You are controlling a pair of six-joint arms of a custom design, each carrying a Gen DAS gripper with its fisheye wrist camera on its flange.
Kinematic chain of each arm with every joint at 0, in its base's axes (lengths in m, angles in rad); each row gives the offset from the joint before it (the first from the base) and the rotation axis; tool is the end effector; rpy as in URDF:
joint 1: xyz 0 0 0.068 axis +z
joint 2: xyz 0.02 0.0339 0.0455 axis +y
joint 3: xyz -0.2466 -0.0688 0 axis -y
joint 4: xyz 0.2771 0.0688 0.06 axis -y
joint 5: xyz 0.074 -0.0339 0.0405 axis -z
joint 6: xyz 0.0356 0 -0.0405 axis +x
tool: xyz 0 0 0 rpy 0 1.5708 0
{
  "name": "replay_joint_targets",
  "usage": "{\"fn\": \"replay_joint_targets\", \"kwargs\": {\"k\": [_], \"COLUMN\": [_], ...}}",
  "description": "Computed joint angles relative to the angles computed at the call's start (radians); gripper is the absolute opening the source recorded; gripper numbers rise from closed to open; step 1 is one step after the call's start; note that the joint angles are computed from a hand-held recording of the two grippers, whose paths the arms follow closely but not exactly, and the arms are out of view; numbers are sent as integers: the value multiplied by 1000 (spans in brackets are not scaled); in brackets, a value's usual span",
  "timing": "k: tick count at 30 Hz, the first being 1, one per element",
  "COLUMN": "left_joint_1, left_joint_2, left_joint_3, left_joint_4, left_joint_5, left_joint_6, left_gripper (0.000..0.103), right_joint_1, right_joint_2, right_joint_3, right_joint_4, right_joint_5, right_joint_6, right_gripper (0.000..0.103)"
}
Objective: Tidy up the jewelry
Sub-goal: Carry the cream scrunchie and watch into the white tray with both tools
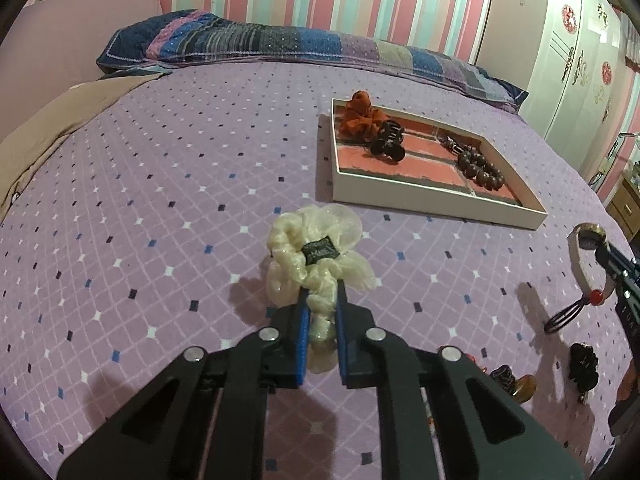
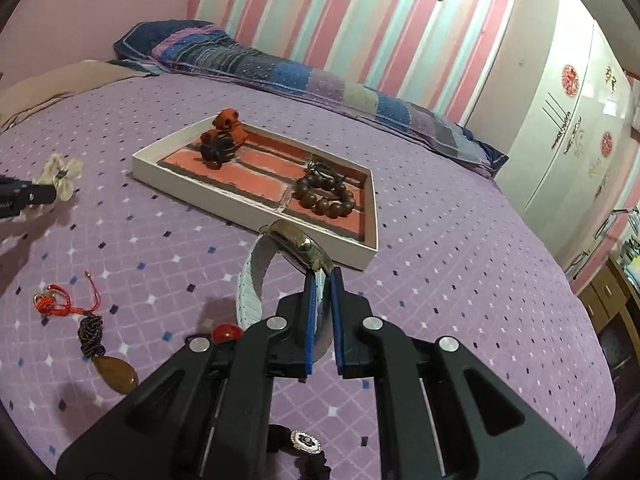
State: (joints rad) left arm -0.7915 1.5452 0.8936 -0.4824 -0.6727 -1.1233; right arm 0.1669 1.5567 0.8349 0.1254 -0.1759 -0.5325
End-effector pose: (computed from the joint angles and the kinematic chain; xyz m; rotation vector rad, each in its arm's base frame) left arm 0.2361 -0.2074 0.1474 -0.5684 2.2895 0.0465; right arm 0.3484 0.0650 0.1608 -0.8327 1.9896 -0.0207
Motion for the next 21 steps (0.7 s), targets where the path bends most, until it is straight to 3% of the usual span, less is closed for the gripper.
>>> {"fn": "replay_joint_targets", "kwargs": {"k": [6, 12, 16, 17, 19, 21], "left_joint_1": [-18, -10, -13, -16, -17, -17], "left_joint_2": [18, 3, 2, 5, 11, 10], "left_joint_3": [21, -3, -6, -4, 1, 1], "left_joint_4": [-24, 14, 25, 23, 19, 20], "left_joint_5": [-18, -14, -17, -19, -23, -21], "left_joint_6": [-14, -10, -10, -8, -5, -7], "left_gripper": [12, 12, 12, 12, 12, 12], "right_joint_1": [-96, -113, -84, -65, 13, 26], "right_joint_2": [158, 171, 135, 108, 16, 10], "right_joint_3": [248, 320, 273, 227, 52, 22], "right_joint_4": [-333, -467, -408, -346, -86, -43], "right_joint_5": [-212, -293, -226, -164, 49, 61], "right_joint_6": [137, 101, 88, 68, -55, -70], "right_gripper": [8, 8, 8, 8, 8, 6]}}
